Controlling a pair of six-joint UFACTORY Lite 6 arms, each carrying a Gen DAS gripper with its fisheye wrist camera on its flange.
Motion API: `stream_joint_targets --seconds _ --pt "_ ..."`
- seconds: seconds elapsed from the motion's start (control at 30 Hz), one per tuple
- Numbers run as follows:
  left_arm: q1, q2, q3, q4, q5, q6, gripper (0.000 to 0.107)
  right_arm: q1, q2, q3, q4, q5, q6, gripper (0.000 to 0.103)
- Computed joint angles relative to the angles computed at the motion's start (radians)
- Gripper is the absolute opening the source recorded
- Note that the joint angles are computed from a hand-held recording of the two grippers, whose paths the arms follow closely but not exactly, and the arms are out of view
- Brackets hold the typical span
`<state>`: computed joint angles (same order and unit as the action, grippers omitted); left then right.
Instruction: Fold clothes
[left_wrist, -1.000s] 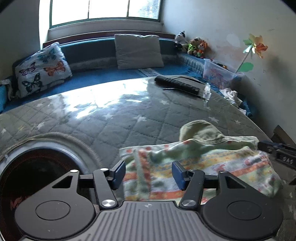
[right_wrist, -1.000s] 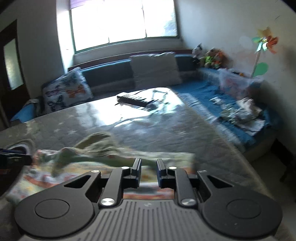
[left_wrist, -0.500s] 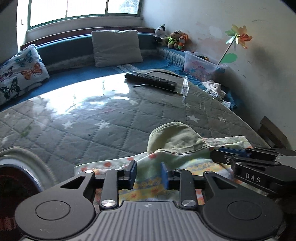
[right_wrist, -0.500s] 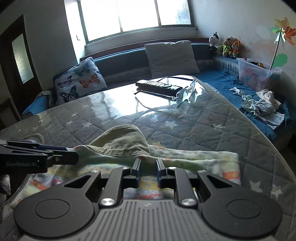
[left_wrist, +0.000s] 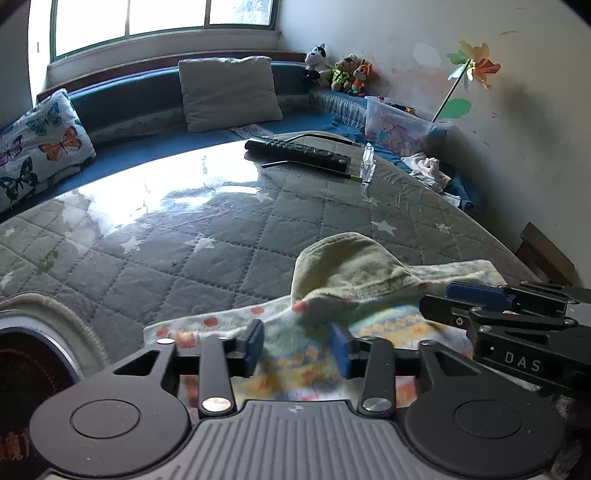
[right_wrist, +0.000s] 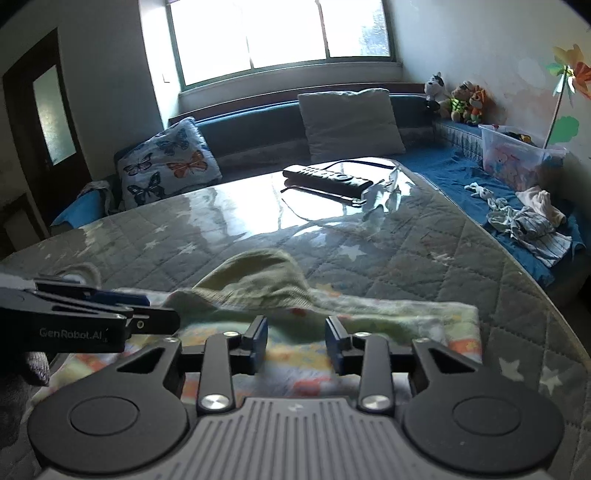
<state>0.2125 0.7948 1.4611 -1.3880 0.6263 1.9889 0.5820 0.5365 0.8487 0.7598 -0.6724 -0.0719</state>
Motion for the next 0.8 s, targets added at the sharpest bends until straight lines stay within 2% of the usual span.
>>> stream_joint_targets --seconds 0.07,0.3,0.43,0.63,0.8 --pt "0.022 -0.040 -0.061 -0.029 0.008 0.065 0.050 0.034 -0.018 -0.023 0.024 -0.010 -0.012 0.039" --pt "0.121 -0.155 -0.257 -0.096 0.070 0.257 0.050 0.190 -0.068 -0.086 0.184 -0.060 -0.118 0.049" --pt "0.155 -0.197 -0.364 -0.166 0.074 0.401 0.050 0.268 -0.062 -0.089 0.282 -0.095 -0.168 0.049" --pt "0.197 -0.222 -0.446 -0.228 0.096 0.515 0.051 0.377 -0.037 -0.092 0.412 -0.157 -0.206 0.051" --pt "0.236 -0.258 -0.487 -0.224 0.124 0.522 0.064 0.442 -0.056 -0.123 0.471 -0.185 -0.170 0.056"
